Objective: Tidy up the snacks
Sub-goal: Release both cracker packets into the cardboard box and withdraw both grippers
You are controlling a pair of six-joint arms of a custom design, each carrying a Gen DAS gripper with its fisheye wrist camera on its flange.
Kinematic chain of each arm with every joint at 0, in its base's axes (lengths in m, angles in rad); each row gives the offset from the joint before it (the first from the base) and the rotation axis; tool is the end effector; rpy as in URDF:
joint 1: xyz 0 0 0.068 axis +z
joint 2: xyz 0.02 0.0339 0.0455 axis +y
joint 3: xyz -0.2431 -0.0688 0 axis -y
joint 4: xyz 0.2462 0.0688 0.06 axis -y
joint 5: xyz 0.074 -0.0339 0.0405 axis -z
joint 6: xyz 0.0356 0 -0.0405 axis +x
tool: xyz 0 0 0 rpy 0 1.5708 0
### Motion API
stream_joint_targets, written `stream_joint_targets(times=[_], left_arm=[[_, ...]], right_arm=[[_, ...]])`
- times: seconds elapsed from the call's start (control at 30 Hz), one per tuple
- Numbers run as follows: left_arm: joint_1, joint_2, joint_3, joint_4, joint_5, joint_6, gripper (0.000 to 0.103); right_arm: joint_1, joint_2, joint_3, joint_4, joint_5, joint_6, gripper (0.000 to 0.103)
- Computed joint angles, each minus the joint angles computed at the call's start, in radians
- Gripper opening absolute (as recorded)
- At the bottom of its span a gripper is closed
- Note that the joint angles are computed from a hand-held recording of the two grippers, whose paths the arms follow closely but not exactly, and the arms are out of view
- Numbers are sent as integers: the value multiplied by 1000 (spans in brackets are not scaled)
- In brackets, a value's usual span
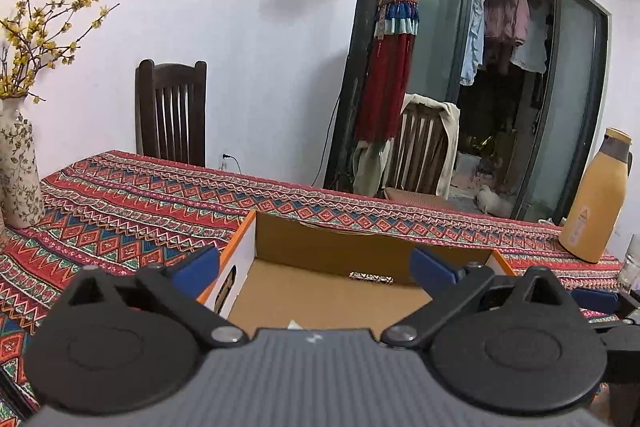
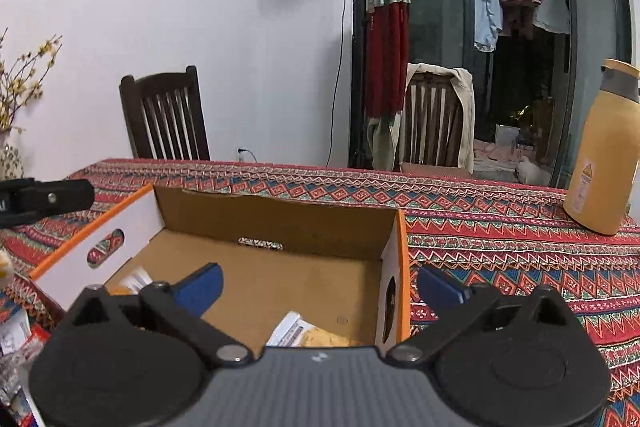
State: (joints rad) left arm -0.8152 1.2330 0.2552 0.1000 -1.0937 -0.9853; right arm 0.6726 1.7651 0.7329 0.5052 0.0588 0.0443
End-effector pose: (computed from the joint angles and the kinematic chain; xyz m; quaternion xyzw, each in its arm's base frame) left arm 0.1495 -0.1126 0.1027 -0.2442 0.7855 0.0767 0.5635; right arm 0.2668 0.2098 0.1164 -0.2538 0.8286 0.1510 0.4756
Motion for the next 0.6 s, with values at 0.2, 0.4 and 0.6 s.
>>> stream_joint_targets(times=[0.2,0.4,0.6], left_arm=[[-20,-40,-4,-31,-14,-4,103],[-107,-75,71,-273,-112,-151,103],[-234,-55,207,-737,-198,-509,103]], right_arm=[[0,-17,-17,16,2,0,103],[15,-108,-72,44,46,-17,103],[18,-258,-149,22,67,-16,103]])
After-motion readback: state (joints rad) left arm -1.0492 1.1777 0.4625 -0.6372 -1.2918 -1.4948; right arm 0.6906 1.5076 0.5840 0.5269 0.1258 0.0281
